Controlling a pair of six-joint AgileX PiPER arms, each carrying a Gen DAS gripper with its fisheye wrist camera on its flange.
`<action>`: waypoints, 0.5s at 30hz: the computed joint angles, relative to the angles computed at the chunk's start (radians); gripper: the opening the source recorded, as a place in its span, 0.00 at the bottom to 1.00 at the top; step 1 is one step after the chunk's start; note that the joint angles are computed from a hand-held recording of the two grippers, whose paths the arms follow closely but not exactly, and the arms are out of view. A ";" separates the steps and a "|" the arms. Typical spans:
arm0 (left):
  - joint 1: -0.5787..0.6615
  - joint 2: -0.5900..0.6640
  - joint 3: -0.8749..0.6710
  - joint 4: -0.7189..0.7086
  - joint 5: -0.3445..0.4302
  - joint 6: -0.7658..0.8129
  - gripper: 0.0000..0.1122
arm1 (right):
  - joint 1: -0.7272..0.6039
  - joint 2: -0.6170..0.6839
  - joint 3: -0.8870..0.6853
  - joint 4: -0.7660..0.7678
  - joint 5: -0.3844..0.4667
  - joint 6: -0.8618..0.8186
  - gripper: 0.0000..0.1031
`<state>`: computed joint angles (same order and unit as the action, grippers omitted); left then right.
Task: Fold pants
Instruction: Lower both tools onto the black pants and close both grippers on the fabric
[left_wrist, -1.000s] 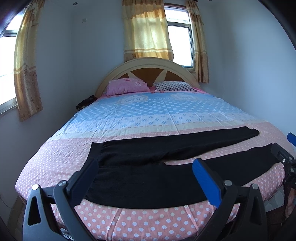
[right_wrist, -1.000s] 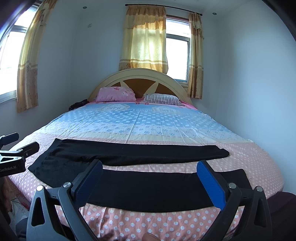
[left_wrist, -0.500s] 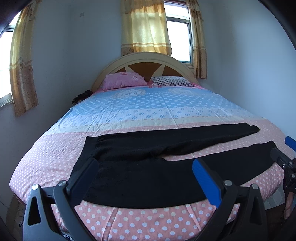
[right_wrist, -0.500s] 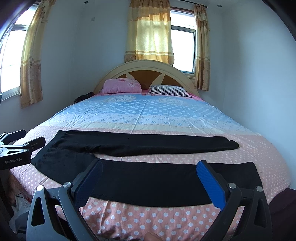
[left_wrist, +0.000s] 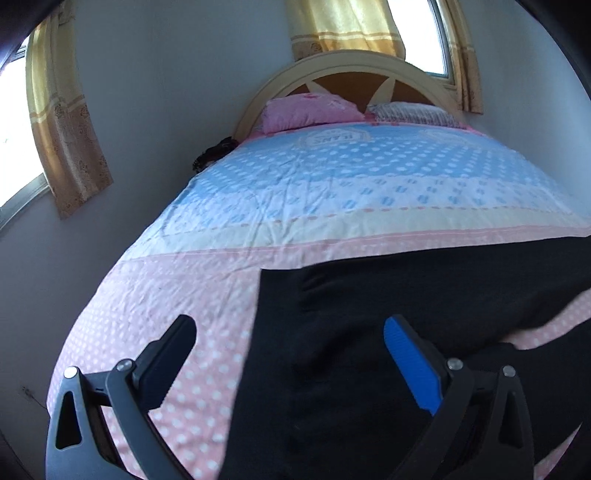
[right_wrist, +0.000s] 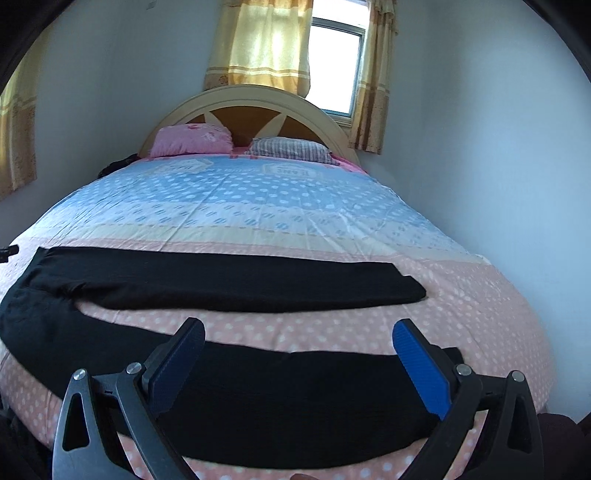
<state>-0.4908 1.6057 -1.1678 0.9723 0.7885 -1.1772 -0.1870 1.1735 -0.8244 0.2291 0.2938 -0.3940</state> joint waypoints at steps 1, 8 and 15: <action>0.048 0.017 -0.022 -0.035 -0.029 0.061 0.92 | -0.039 0.037 -0.041 0.080 0.023 -0.078 0.99; 0.276 0.203 -0.242 -0.453 -0.142 0.525 0.77 | -0.212 0.358 -0.400 0.219 0.277 -0.163 0.68; 0.321 0.365 -0.372 -0.627 -0.110 0.718 0.49 | -0.222 0.542 -0.583 0.148 0.351 -0.061 0.67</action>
<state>-0.1696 1.9709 -1.5399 0.3458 0.6785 -0.4588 -0.4093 1.7159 -1.4076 0.3774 0.6443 -0.4546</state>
